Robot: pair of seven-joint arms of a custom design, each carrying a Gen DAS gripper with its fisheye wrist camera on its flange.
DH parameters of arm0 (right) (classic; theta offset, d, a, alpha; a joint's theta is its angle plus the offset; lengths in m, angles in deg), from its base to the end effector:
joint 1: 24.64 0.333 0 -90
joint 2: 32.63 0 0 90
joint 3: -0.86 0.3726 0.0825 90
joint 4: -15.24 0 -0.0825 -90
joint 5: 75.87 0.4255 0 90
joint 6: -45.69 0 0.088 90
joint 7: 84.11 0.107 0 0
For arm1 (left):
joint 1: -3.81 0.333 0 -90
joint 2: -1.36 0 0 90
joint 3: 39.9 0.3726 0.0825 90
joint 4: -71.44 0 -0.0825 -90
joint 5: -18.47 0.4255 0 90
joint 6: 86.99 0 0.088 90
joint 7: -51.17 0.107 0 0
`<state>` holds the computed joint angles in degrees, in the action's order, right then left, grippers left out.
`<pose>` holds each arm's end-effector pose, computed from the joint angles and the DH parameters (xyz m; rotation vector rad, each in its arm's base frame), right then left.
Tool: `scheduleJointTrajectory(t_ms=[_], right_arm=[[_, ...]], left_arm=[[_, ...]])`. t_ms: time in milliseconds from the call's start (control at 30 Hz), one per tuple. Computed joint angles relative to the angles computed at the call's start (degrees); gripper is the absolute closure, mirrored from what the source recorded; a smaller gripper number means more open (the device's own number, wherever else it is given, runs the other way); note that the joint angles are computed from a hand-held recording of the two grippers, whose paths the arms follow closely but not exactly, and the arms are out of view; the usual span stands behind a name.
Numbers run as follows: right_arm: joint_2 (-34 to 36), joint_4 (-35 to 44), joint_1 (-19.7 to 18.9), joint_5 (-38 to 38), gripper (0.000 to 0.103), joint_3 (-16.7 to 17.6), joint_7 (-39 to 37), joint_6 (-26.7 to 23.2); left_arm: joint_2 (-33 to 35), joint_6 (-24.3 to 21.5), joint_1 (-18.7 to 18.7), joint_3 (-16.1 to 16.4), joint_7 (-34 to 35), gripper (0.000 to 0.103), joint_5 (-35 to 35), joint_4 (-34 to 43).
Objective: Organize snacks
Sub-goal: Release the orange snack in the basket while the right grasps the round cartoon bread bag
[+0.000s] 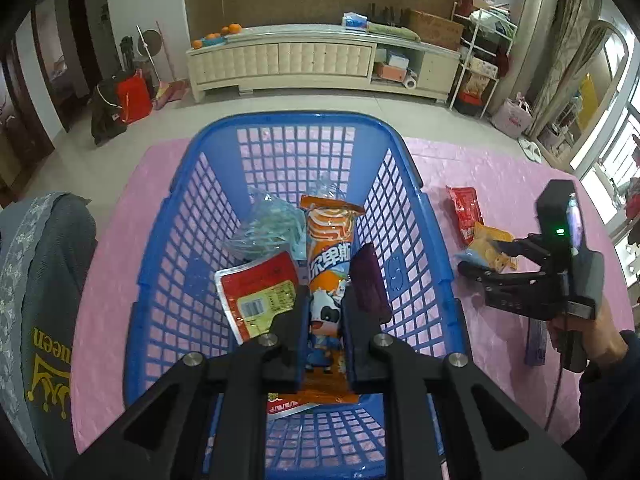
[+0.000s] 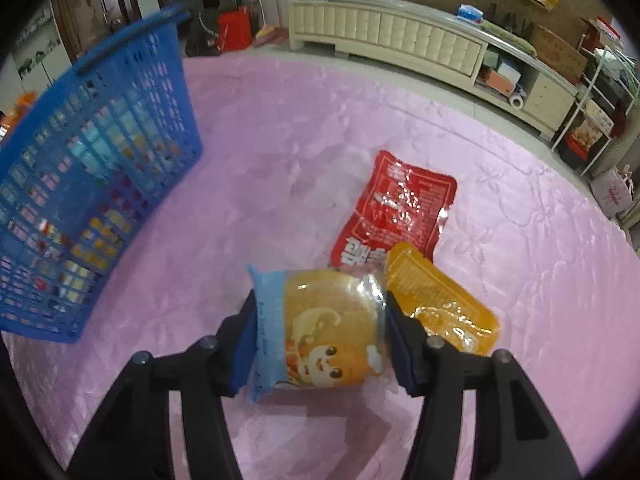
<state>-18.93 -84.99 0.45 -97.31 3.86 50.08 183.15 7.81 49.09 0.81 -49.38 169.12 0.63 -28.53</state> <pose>0.6331 0.3310 0.5160 -1.8800 1.9975 -0.4941 0.6688 -0.1455 0.6050 -1.3921 2.4337 -0.7780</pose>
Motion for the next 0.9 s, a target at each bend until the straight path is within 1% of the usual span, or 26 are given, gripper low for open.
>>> scheduleJointTrajectory(t_ms=[100,300,333,367,400,433,500,533,633,767,900], right_arm=[[-1.5,-1.6,0.1,-0.1,0.042,0.1,1.5,1.9],[-4.0,-4.1,-0.4,0.0,0.042,0.3,4.4,6.3],[-4.6,-4.7,-0.5,-0.3,0.042,0.3,5.1,7.1],[-4.8,-4.8,-0.4,-0.7,0.042,0.4,5.6,7.2],[-5.2,-4.9,-0.3,-1.3,0.042,0.5,6.1,7.2],[-5.6,-4.9,-0.3,-1.7,0.042,0.6,6.4,6.9],[-6.1,-5.0,-0.4,-2.1,0.042,0.9,6.7,6.5],[-6.5,-5.1,-0.5,-2.2,0.042,1.0,6.7,6.3],[-7.8,-5.5,-0.6,-2.8,0.042,1.4,7.7,5.9],[-9.4,-5.6,-0.5,-4.0,0.042,2.3,9.7,5.6],[-10.4,-4.1,0.2,-6.5,0.042,3.4,10.8,3.2]], left_arm=[[0.9,-2.3,0.3,-0.1,-0.1,0.090,-1.5,1.2],[3.1,-5.9,0.3,-0.5,-2.0,0.090,-1.3,3.8],[3.4,-6.0,0.2,-0.5,-2.2,0.084,-0.9,4.2],[3.1,-6.0,0.2,-0.6,-1.9,0.075,-1.0,3.9],[2.9,-5.9,0.3,-0.8,-1.3,0.049,-1.7,3.7],[2.5,-5.3,0.5,-0.9,-0.4,0.035,-2.5,3.1],[0.9,-2.9,0.6,-1.0,1.6,0.035,-3.8,1.2],[0.4,-2.7,0.6,-0.9,2.4,0.035,-4.3,0.7],[-1.1,-3.2,0.7,-0.5,3.5,0.035,-5.6,-0.2],[-3.8,-2.5,0.8,0.3,5.5,0.035,-7.9,-2.2],[-6.1,-2.1,0.8,1.2,7.6,0.035,-9.8,-3.9]])
